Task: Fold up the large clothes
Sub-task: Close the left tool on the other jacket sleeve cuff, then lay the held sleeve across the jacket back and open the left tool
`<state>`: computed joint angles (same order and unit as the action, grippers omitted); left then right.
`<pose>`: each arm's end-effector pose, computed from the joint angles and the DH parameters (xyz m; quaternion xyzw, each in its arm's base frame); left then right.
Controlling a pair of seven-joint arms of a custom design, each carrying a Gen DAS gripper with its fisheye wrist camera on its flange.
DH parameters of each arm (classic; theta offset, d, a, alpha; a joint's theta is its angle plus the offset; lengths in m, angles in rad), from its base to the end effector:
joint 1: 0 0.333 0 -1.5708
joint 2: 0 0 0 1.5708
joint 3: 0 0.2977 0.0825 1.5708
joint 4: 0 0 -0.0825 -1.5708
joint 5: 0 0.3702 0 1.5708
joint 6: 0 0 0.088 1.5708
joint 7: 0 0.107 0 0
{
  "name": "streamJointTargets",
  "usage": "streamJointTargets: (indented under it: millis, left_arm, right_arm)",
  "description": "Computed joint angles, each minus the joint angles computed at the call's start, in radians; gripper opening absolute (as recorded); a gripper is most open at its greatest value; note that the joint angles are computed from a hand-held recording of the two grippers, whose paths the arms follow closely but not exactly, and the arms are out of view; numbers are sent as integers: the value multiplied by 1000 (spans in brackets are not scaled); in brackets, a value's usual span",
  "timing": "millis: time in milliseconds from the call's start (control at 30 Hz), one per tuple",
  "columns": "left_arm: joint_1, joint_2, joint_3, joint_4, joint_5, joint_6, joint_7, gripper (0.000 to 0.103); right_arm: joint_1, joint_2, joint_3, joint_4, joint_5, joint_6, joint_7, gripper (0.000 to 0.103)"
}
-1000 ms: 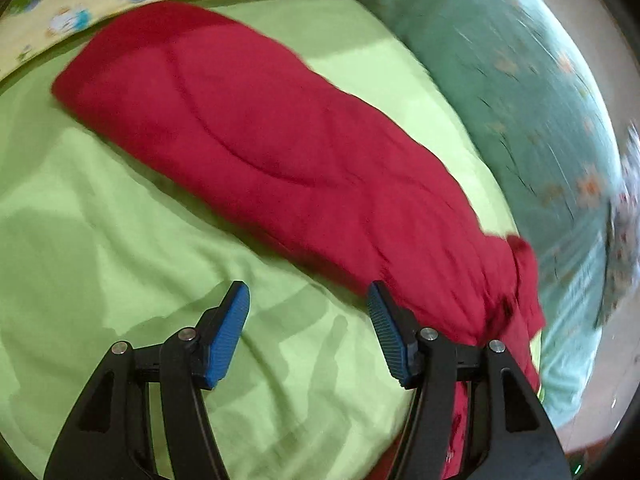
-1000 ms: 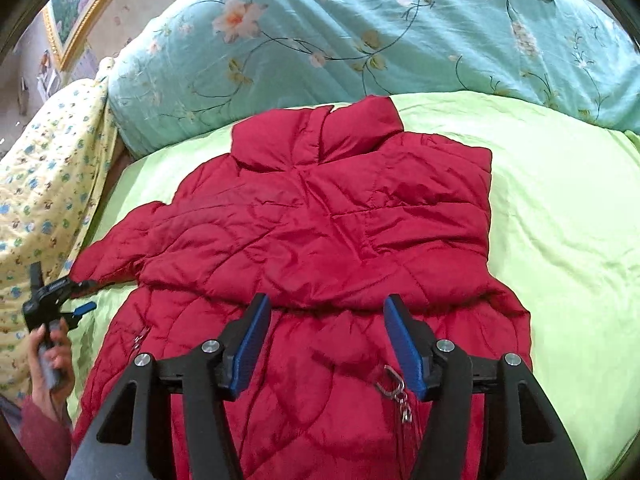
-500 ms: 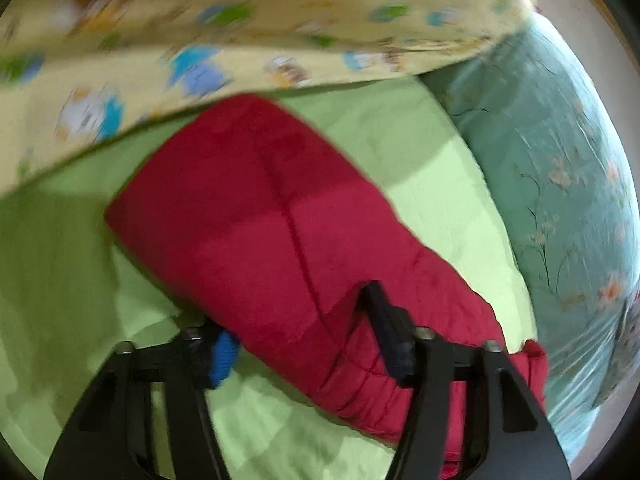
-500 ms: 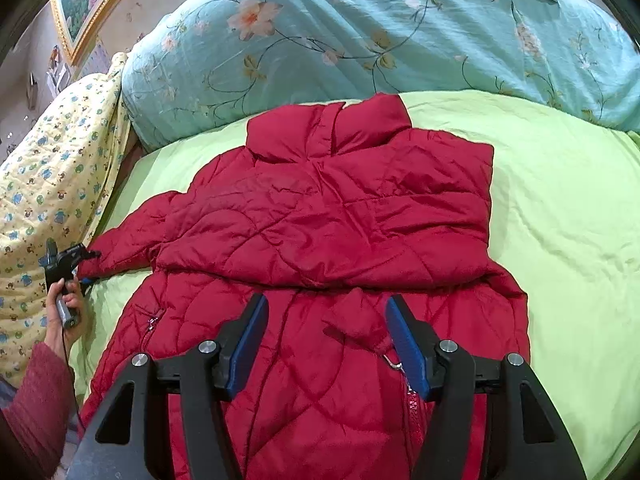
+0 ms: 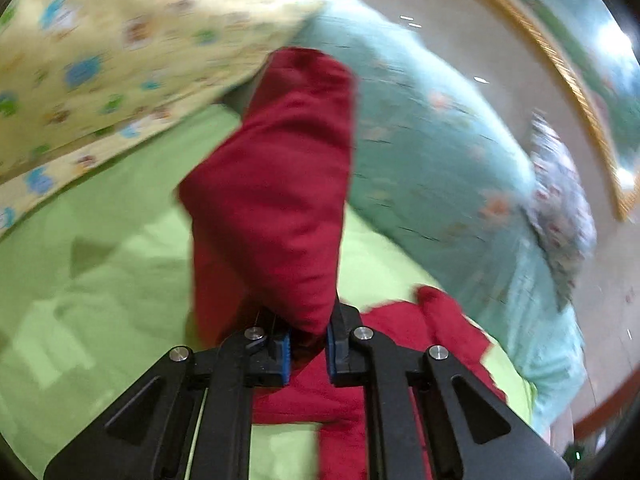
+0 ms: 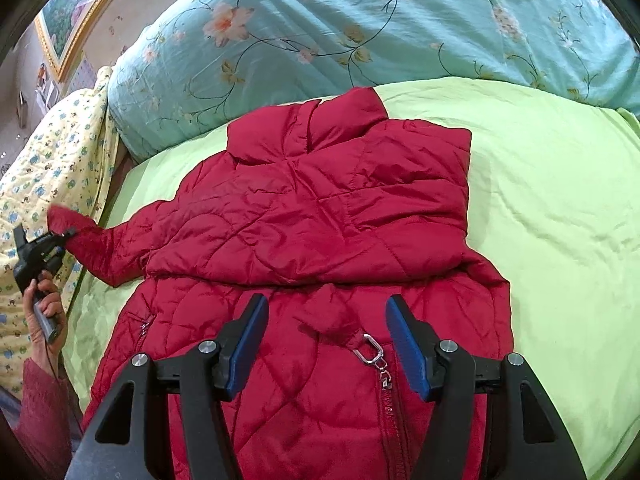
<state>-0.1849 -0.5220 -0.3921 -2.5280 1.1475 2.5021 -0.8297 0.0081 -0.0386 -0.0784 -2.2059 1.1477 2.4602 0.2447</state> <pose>0.3499 -0.2443 0.4771 -0.8202 0.2464 -0.4319 0.2830 0.5370 -0.0389 0.4164 -0.7623 0.4931 -0.0865 0.4101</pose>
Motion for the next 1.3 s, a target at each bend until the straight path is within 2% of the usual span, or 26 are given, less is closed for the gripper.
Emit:
streamJointTargets:
  millis: [200, 333, 500, 633, 833, 1067, 1133, 1300]
  left_arm:
    - [1, 195, -36, 214, 166, 64, 11, 9]
    - [-37, 365, -15, 390, 260, 106, 49, 9]
    - [-109, 547, 25, 576, 293, 146, 142, 9]
    - [-174, 703, 53, 748, 227, 152, 293, 9]
    - [-257, 868, 99, 922, 148, 159, 430, 9]
    - [-311, 1052, 126, 1115, -20, 184, 654, 10]
    - [-329, 1117, 127, 1194, -79, 162, 742, 10]
    - [-394, 1283, 139, 1420, -207, 40, 957, 10]
  right_arm:
    - [-6, 5, -5, 7, 14, -31, -3, 63]
    - [-12, 14, -7, 19, 19, -44, 5, 63]
    - [-25, 33, -10, 41, 22, -65, 17, 63]
    - [-38, 53, -11, 63, 28, -90, 37, 63]
    - [-54, 73, -9, 88, 40, -107, 45, 63]
    - [-82, 122, -8, 143, 57, -141, 78, 63]
    - [-91, 138, -7, 162, 61, -154, 89, 63]
    - [-124, 188, -5, 230, 79, -215, 131, 64]
